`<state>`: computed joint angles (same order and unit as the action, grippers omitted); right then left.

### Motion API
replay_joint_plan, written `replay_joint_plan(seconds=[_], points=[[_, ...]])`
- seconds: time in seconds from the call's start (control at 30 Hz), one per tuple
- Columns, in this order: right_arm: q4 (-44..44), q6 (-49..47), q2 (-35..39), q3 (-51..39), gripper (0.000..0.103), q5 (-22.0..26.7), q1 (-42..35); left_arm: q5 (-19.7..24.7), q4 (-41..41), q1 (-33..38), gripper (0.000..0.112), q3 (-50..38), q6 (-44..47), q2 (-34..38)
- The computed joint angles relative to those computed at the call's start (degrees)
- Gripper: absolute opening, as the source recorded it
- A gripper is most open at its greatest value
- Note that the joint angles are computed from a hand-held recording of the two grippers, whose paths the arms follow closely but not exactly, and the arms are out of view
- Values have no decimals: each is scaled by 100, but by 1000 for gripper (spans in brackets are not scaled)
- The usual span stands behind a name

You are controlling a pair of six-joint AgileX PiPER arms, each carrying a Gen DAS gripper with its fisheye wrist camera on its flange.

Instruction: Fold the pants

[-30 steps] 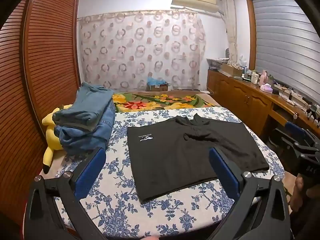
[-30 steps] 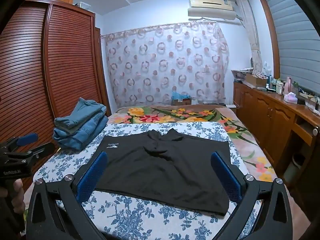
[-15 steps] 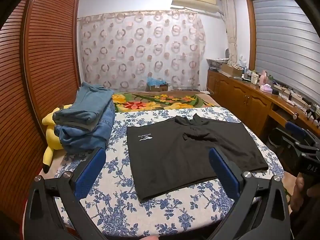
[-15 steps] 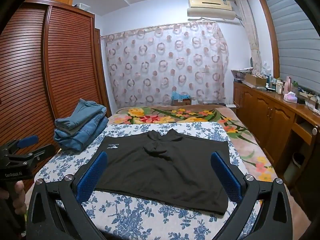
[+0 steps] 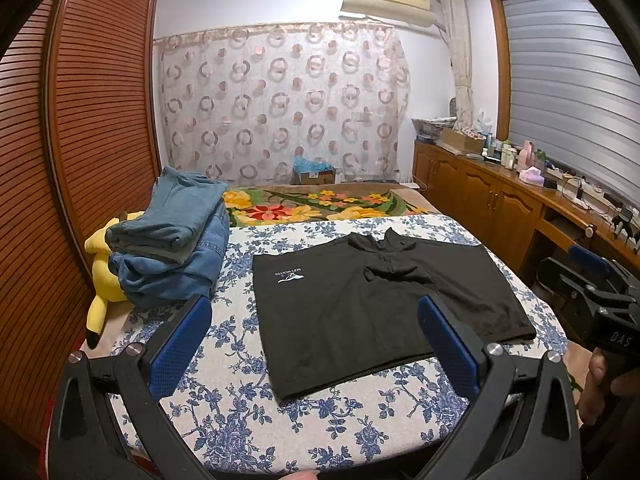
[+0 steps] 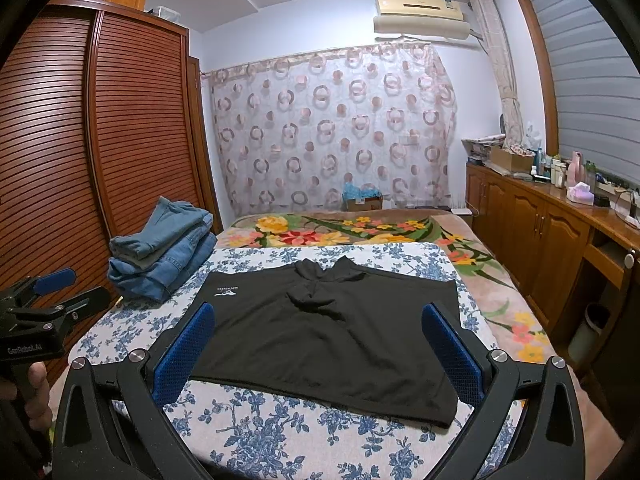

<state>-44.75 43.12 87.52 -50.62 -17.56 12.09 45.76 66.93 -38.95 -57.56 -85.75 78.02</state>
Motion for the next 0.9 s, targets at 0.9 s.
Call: replay_joint_plan(seconds=[0.9], points=[[-41, 50, -25, 13, 103, 6, -22, 163, -48, -138, 103, -96, 43, 5]])
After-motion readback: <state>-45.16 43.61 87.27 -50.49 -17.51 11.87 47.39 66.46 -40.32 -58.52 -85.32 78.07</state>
